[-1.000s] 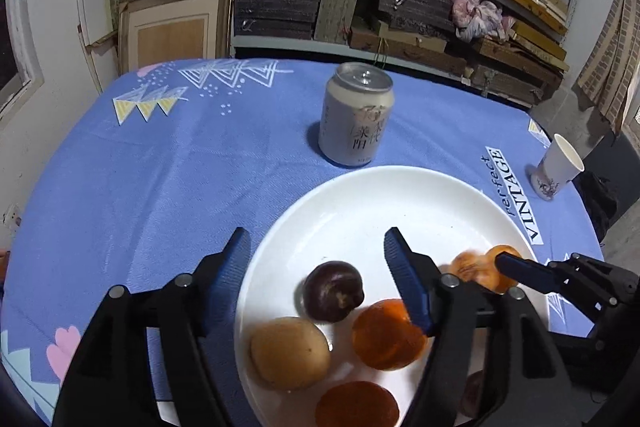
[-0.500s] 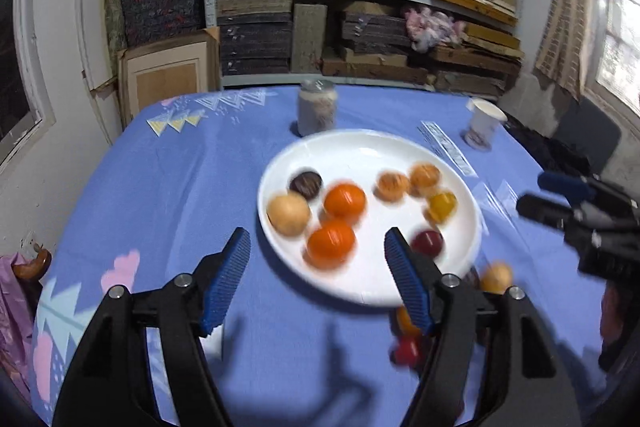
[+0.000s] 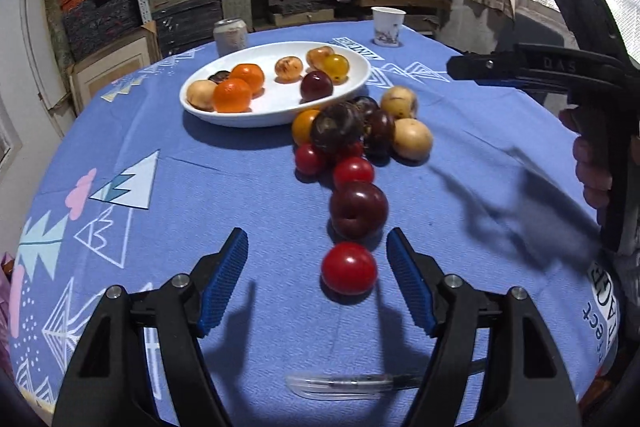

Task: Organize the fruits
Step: 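Withdraw both tools from the plate toward the remaining fruits, then grasp red tomato with left tool while right tool grasps pale yellow round fruit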

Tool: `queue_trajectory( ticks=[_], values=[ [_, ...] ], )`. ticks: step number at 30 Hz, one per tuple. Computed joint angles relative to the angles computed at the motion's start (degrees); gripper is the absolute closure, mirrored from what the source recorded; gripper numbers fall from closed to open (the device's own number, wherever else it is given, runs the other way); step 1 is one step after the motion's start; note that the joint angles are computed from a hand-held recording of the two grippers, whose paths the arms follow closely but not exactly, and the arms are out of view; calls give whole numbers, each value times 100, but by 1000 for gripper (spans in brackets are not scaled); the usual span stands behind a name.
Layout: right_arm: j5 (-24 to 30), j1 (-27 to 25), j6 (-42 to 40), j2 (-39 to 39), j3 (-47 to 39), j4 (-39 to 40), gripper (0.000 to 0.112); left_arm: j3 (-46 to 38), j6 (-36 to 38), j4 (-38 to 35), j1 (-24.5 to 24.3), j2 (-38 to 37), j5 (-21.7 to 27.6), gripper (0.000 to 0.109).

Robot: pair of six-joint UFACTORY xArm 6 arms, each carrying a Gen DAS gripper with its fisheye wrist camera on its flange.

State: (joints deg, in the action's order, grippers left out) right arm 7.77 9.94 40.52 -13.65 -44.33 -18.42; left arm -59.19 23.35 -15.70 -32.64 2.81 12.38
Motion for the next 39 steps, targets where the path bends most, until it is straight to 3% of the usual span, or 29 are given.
queue_trajectory(
  ticks=[3,6,10,13,20,23,27,34,39],
  values=[
    [88,50,-29,48,-11,-25,45,-155,70,84,-28,116,206,39],
    [226,82,-15,88,-62,-112,45,-240,578,-463,-47,145,416,39],
    [263,105,120,103,-82,-286,45,-451,620,-518,-25,284,798,39],
    [278,128,41,106,-80,-183,45,-576,656,-576,-9,366,1015,49],
    [379,228,-63,162,-123,-166,45,-798,467,-443,16,541,1362,50],
    [491,297,-49,223,-183,-302,45,-852,463,-474,14,585,1370,52],
    [736,423,183,342,-326,-786,45,-869,496,-647,55,593,1363,74],
    [1113,620,355,545,-514,-1223,45,-779,536,-947,143,504,1214,76],
    [1433,688,522,759,-736,-1491,45,-684,193,-674,169,465,935,76]
  ],
)
